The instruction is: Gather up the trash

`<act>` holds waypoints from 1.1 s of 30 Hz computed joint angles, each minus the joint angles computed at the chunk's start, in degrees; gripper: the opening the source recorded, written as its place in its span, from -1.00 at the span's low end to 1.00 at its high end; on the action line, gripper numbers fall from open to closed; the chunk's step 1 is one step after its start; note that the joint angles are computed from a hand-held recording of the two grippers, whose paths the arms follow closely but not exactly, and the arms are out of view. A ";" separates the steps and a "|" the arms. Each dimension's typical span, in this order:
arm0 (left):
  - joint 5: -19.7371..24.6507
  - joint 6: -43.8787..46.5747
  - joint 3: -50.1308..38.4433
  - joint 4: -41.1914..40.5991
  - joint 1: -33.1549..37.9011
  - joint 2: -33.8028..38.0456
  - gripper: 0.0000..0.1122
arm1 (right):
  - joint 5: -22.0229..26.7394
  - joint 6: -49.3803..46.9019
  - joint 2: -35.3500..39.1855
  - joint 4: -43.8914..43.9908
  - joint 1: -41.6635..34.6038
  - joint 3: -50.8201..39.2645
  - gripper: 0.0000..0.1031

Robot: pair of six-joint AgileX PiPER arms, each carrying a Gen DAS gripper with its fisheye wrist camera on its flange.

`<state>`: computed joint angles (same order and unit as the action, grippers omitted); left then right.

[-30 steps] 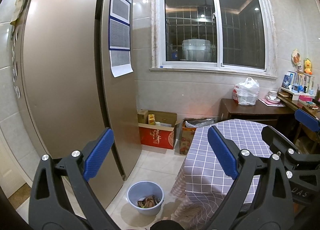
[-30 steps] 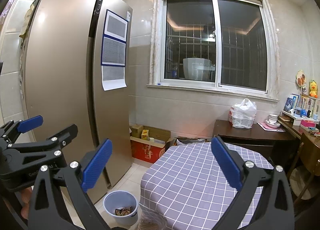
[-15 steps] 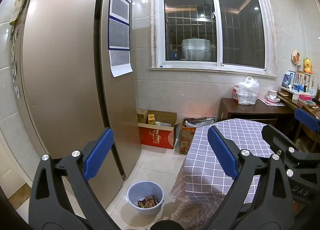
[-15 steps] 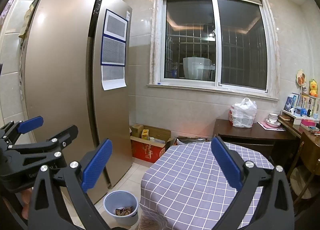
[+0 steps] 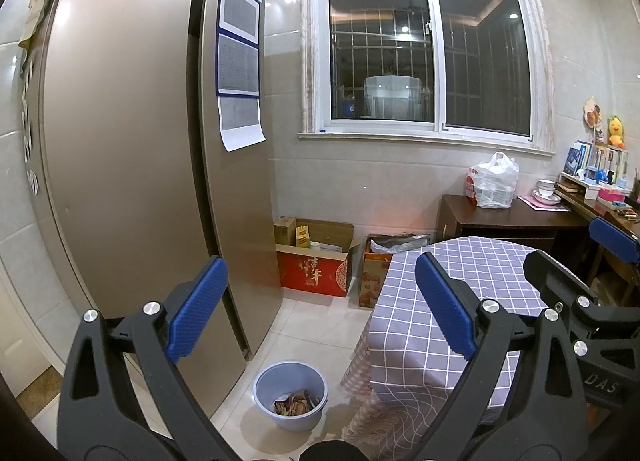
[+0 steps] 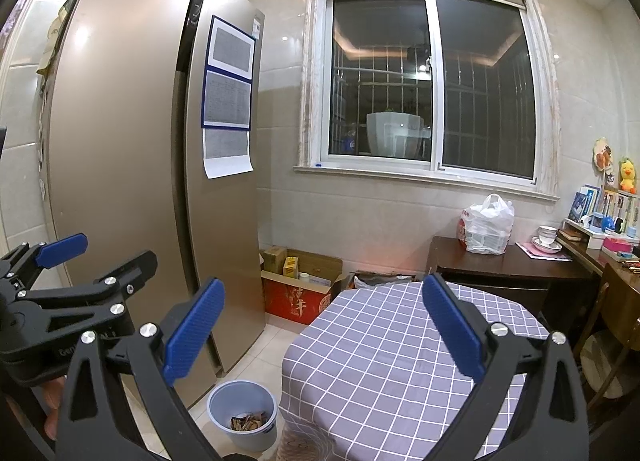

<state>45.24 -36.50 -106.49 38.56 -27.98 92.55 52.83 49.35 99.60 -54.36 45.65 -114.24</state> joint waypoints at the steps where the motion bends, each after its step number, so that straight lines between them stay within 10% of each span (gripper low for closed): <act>1: 0.05 -0.05 -0.05 -0.03 -0.04 0.03 0.66 | -0.01 0.01 0.02 0.02 0.00 0.06 0.89; 33: 0.57 -0.85 -0.09 0.38 -0.49 0.42 0.66 | -1.37 -1.18 0.08 2.09 -1.54 0.64 0.89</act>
